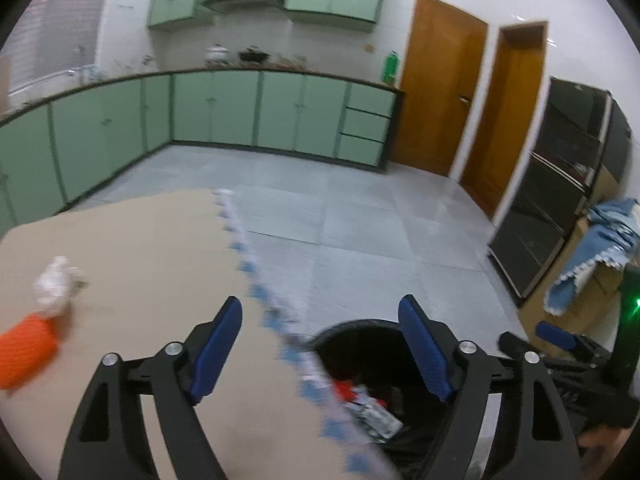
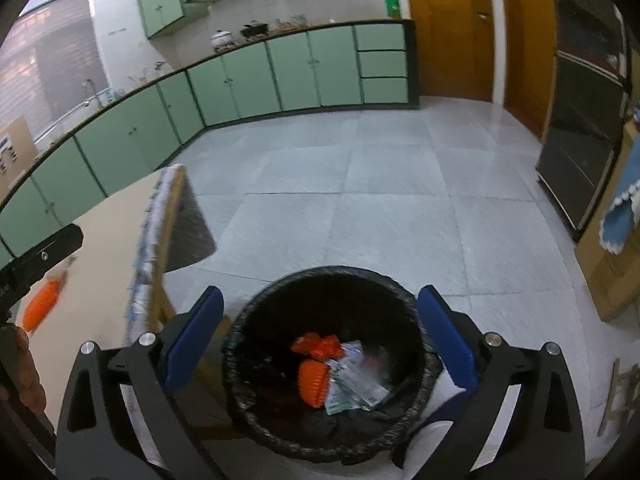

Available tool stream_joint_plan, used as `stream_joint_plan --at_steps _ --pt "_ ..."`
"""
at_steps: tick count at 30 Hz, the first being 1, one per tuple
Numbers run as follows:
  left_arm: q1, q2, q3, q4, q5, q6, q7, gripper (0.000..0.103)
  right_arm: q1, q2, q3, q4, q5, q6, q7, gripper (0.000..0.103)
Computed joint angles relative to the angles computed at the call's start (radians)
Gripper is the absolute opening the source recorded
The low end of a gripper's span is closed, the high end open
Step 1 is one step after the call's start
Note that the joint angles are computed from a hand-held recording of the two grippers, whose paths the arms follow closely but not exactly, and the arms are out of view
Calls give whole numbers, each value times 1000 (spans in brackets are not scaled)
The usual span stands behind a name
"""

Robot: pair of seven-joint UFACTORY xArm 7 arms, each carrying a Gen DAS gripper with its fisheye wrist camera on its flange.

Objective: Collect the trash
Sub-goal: 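Move both open tools back to the orange foam net and white tissue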

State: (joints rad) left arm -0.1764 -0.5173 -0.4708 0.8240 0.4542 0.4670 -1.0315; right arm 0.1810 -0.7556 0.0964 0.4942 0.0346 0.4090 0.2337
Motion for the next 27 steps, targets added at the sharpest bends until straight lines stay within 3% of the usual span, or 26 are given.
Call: stream_joint_plan --at_steps 6,16,22,27 --pt "8 -259 87 -167 -43 109 44 82 87 92 69 95 8 -42 16 96" --pt "127 -643 197 -382 -89 317 204 83 203 422 204 354 -41 -185 77 97" --pt "220 -749 248 -451 -100 348 279 83 165 634 333 548 -298 -222 261 97" --pt "272 -798 279 -483 -126 356 323 83 227 794 336 709 -491 -173 397 97"
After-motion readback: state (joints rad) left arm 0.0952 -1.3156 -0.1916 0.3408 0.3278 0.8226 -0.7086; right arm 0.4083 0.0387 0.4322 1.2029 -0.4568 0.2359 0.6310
